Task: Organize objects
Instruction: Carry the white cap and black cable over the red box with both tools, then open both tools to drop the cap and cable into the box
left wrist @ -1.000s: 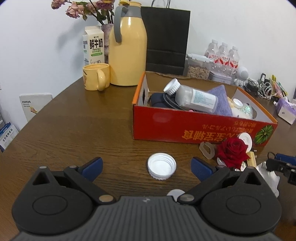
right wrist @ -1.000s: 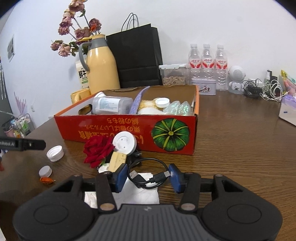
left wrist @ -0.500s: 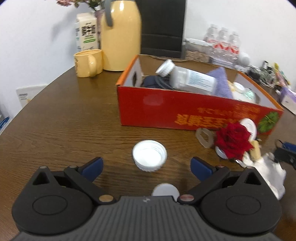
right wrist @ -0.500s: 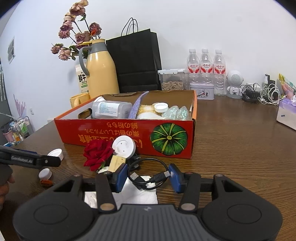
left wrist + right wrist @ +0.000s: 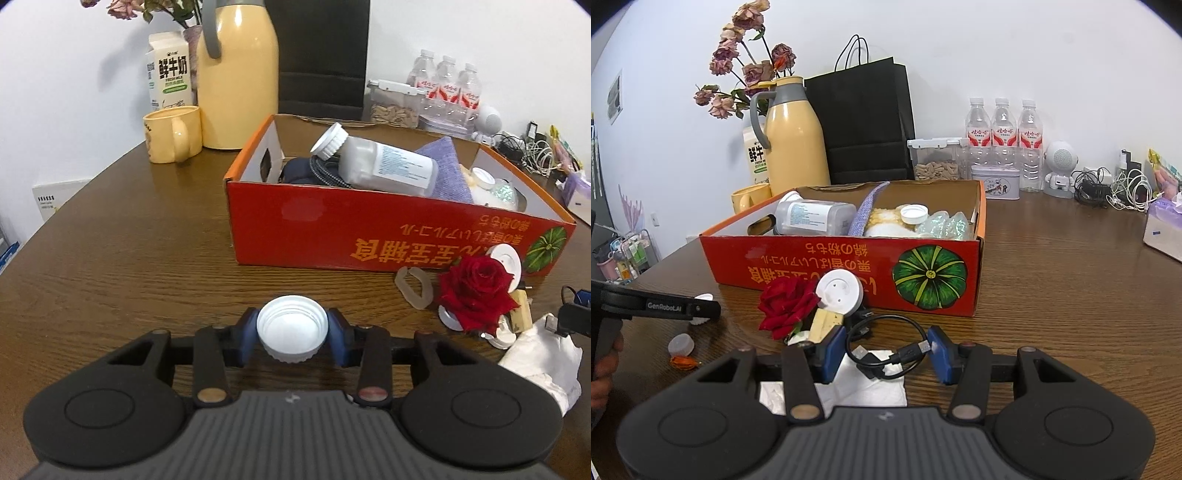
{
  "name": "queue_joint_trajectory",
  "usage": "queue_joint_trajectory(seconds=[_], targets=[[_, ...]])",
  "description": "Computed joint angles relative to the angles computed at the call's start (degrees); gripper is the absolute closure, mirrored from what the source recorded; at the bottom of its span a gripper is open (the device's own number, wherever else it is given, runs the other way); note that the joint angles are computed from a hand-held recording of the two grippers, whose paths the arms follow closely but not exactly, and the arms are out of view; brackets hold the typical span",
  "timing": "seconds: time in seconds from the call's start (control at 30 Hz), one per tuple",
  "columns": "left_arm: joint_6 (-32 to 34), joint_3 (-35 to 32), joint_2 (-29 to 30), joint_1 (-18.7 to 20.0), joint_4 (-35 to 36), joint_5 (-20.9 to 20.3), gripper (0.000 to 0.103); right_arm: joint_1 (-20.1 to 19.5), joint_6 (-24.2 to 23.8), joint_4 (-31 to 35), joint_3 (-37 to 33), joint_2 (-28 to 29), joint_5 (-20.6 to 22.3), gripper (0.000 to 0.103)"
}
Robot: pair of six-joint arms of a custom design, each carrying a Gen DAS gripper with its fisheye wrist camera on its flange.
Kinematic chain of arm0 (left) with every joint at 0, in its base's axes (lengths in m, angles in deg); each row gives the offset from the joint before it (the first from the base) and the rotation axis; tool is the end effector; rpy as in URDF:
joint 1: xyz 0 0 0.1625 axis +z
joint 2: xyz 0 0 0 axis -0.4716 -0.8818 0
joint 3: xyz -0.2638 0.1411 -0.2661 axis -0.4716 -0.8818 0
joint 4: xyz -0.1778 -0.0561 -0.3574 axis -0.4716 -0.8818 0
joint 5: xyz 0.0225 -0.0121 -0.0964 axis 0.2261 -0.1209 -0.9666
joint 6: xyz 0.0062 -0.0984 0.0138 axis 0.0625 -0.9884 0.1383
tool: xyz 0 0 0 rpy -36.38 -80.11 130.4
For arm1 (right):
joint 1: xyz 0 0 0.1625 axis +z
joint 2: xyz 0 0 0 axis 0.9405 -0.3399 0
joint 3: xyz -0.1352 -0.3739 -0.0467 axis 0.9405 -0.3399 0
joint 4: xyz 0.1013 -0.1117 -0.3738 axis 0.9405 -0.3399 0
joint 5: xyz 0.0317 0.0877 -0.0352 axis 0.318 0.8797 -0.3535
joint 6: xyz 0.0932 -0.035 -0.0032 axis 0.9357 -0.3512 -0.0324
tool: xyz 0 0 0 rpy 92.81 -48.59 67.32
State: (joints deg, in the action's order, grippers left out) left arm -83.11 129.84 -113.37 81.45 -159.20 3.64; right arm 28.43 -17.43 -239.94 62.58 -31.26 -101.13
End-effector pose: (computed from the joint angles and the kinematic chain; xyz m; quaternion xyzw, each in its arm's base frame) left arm 0.0229 -0.3382 0.1861 0.1016 0.8253 -0.4158 0.3684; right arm 0.1710 -0.3481 -0.0157 0.3282 -0.8450 0.3838 0.1761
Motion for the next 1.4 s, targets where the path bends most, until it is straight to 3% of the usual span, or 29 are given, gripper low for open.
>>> queue_joint_trajectory(seconds=[0.23, 0.53, 0.77, 1.1, 1.4], targets=[[0.58, 1.0, -0.2, -1.47, -2.04, 0.39, 0.063, -0.07, -0.06, -0.67, 0.02, 0.04, 0.32, 0.055], [2.44, 1.76, -2.96, -6.4, -2.64, 1.51, 0.063, 1.43, -1.32, -2.36, -0.03, -0.7, 0.39, 0.055], [9.11, -1.49, -1.09, -8.26, -7.84, 0.99, 0.063, 4.13, -2.16, -1.3, -2.2, -2.86, 1.02, 0.055], [19.03, -11.22, 2.93, -5.39, -12.22, -2.45, 0.063, 7.7, -2.02, 6.33, -10.86, -4.7, 0.51, 0.055], [23.05, -22.46, 8.49, 1.05, -12.42, -6.06, 0.063, 8.34, 1.04, 15.52, -23.01, -2.14, -2.32, 0.055]])
